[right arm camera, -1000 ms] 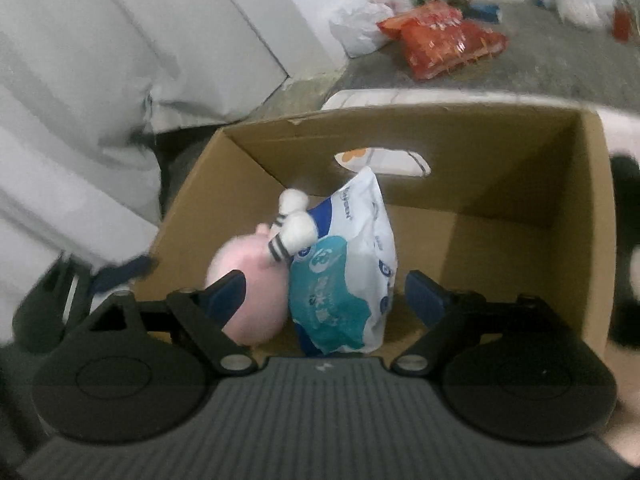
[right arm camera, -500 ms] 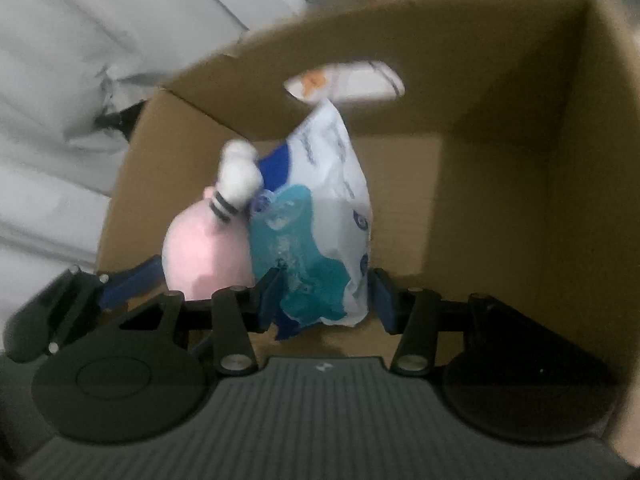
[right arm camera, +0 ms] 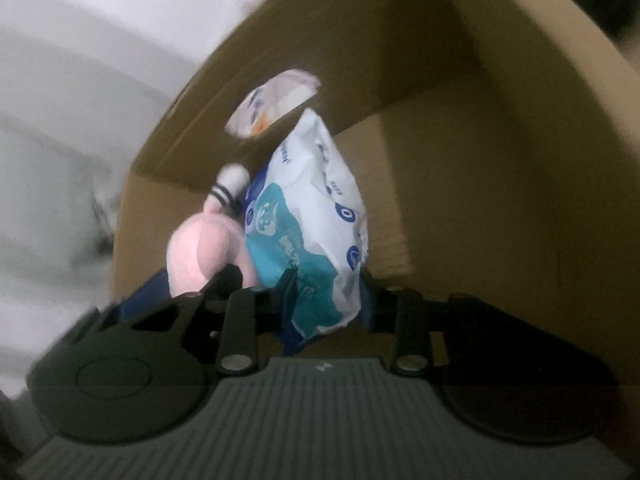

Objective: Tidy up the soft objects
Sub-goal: 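Lower the pink plush and wet-wipes pack into the box and open both tools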

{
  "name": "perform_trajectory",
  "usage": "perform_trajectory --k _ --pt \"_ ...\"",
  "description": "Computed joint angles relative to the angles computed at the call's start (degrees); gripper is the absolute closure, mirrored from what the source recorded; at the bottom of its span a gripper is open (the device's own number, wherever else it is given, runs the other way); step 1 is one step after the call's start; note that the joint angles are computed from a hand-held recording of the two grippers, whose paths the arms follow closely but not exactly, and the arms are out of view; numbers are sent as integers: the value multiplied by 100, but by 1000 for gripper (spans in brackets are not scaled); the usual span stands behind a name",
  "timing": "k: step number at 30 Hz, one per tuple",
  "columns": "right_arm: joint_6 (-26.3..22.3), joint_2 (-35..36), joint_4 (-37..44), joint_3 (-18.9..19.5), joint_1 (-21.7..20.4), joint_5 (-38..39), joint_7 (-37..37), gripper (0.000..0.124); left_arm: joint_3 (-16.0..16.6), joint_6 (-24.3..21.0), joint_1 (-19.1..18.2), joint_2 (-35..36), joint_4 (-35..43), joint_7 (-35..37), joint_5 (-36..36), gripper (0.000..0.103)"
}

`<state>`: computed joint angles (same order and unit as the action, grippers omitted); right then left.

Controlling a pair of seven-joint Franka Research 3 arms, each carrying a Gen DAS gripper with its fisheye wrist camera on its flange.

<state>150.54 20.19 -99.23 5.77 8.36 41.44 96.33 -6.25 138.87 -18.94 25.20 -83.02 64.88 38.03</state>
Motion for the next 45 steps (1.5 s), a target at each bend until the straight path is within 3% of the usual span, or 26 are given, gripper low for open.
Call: perform_trajectory --k 2,6,8,10,13,15,17,19,25,29,32,36,39,40,41,45 --pt "170 -10 -68 -1 24 -20 -62 94 -95 -81 115 109 186 341 -246 36" --pt "38 32 3 30 -23 37 -125 88 -135 158 277 46 75 648 -567 25" --pt "-180 193 251 62 -65 0 -341 76 -76 298 265 -148 -156 475 -538 15" --pt "-275 197 316 179 -175 235 -644 59 -185 856 462 -519 -711 635 -706 11" --pt "-267 168 310 238 -277 731 -821 55 -330 1139 684 -827 -1140 894 -1146 25" --pt "-237 153 293 245 -302 990 -822 55 -347 1325 752 -909 -1290 876 -1349 44" --pt "-144 150 268 172 -225 966 -678 57 -318 1306 734 -795 -1155 788 -1415 80" --pt "3 131 199 64 -82 748 -330 69 -306 1211 699 -600 -909 808 -1421 91" --pt "860 34 -181 -41 238 180 146 85 -28 643 269 34 35 481 -784 92" --pt "1450 -25 -443 -32 371 -112 466 89 185 466 -11 381 491 396 -191 91" --pt "1624 -73 -575 67 329 -190 415 90 187 235 -113 494 700 692 46 91" --pt "779 -152 -446 235 23 108 171 86 46 124 -15 371 632 936 -227 89" --pt "29 -218 -332 236 -147 543 98 79 151 778 39 -161 -100 180 -156 70" --pt "-118 -232 -311 223 -180 685 48 75 240 944 8 -339 -329 -158 53 56" --pt "-171 -278 -337 208 -196 798 -70 71 274 1041 16 -513 -532 -401 205 53" --pt "-309 -469 -452 147 -147 947 -756 61 11 752 249 -826 -818 104 124 53"
